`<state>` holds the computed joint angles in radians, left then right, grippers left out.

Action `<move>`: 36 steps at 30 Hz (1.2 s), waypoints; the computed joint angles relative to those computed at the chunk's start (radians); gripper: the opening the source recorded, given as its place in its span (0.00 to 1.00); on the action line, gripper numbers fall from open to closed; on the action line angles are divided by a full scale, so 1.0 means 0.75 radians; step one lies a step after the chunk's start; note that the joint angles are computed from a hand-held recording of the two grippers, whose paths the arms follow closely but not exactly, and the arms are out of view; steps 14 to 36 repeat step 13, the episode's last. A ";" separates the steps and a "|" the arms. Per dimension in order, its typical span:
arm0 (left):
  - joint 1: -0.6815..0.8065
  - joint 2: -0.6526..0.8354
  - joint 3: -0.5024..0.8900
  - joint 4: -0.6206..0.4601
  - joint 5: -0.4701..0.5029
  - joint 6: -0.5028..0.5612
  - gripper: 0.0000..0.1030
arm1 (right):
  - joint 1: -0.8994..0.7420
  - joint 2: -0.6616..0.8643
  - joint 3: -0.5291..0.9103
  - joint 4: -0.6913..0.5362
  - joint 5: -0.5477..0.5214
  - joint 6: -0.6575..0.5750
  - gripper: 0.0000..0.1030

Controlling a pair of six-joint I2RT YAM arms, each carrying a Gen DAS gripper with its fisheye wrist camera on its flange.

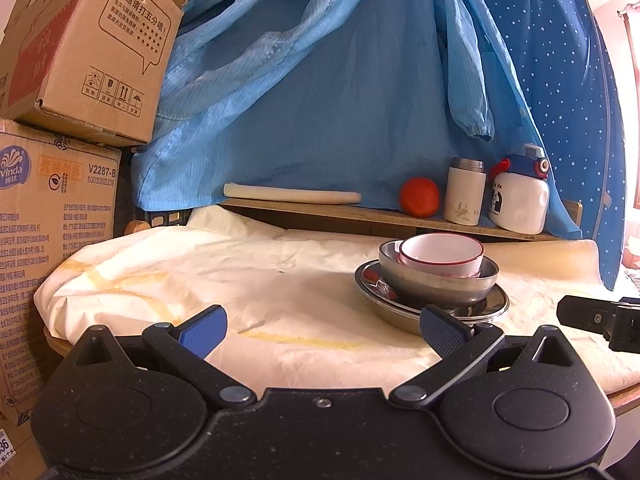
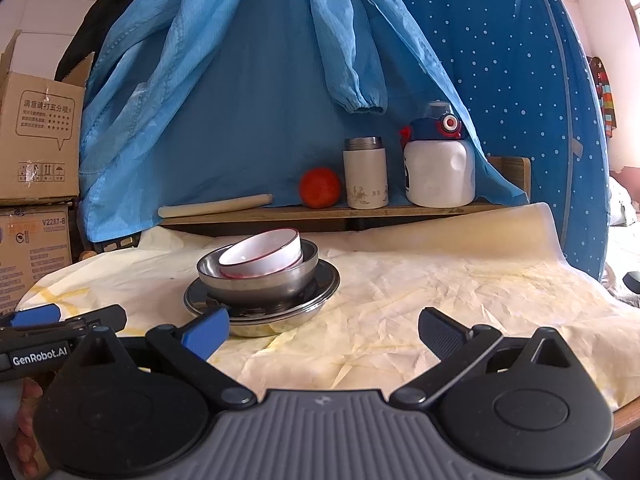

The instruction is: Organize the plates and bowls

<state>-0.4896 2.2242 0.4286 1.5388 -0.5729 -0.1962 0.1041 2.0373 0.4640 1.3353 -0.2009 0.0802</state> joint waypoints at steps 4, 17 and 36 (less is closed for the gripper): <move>0.002 0.004 0.001 -0.005 0.001 0.004 0.99 | -0.001 0.001 0.003 -0.002 -0.002 0.000 1.00; 0.014 0.011 0.000 0.002 0.034 0.013 0.99 | -0.002 0.005 0.008 -0.004 -0.002 -0.002 1.00; 0.014 0.011 0.000 0.002 0.034 0.013 0.99 | -0.002 0.005 0.008 -0.004 -0.002 -0.002 1.00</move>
